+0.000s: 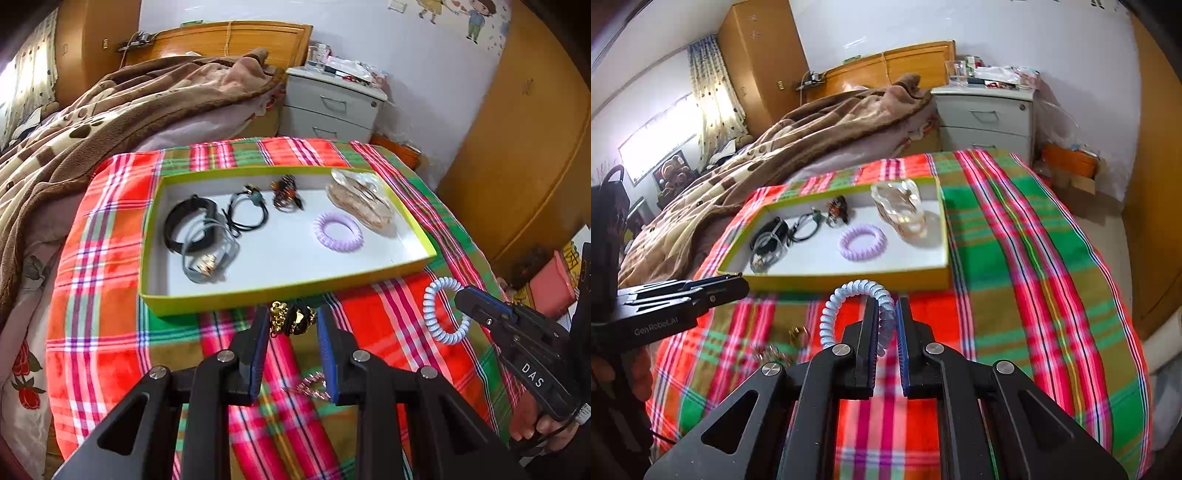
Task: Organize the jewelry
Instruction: 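Carry the light blue coil into the box with the right tool while the left carries the gold clip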
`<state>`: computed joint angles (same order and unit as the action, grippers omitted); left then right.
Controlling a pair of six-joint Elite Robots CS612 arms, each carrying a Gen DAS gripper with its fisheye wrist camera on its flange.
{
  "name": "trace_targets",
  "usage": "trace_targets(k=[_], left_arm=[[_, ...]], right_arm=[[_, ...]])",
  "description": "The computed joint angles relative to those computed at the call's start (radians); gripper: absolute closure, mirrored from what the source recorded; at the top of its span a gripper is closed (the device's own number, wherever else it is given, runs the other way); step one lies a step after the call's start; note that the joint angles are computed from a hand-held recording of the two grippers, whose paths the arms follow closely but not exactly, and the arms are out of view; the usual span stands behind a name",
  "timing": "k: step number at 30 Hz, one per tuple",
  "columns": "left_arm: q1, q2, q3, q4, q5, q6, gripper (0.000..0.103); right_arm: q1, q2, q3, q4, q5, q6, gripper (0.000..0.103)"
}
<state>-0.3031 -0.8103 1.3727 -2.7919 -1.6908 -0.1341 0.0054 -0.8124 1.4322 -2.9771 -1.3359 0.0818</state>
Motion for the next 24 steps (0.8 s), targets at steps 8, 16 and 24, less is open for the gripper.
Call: trace_targets(k=[8,16,24], left_arm=[[0.016,0.025,-0.054,0.01,0.004,-0.015,0.076],[0.025,0.063,-0.119,0.045,-0.008,-0.033,0.076],[0.028,0.1,-0.174,0.088,-0.007,-0.042,0.076]], right_arm=[[0.01,0.043,-0.093,0.044,0.018,-0.008,0.093],[0.019,0.102,-0.209,0.115,0.025,-0.012,0.093],[0.028,0.163,-0.326,0.204,0.023,-0.035,0.093]])
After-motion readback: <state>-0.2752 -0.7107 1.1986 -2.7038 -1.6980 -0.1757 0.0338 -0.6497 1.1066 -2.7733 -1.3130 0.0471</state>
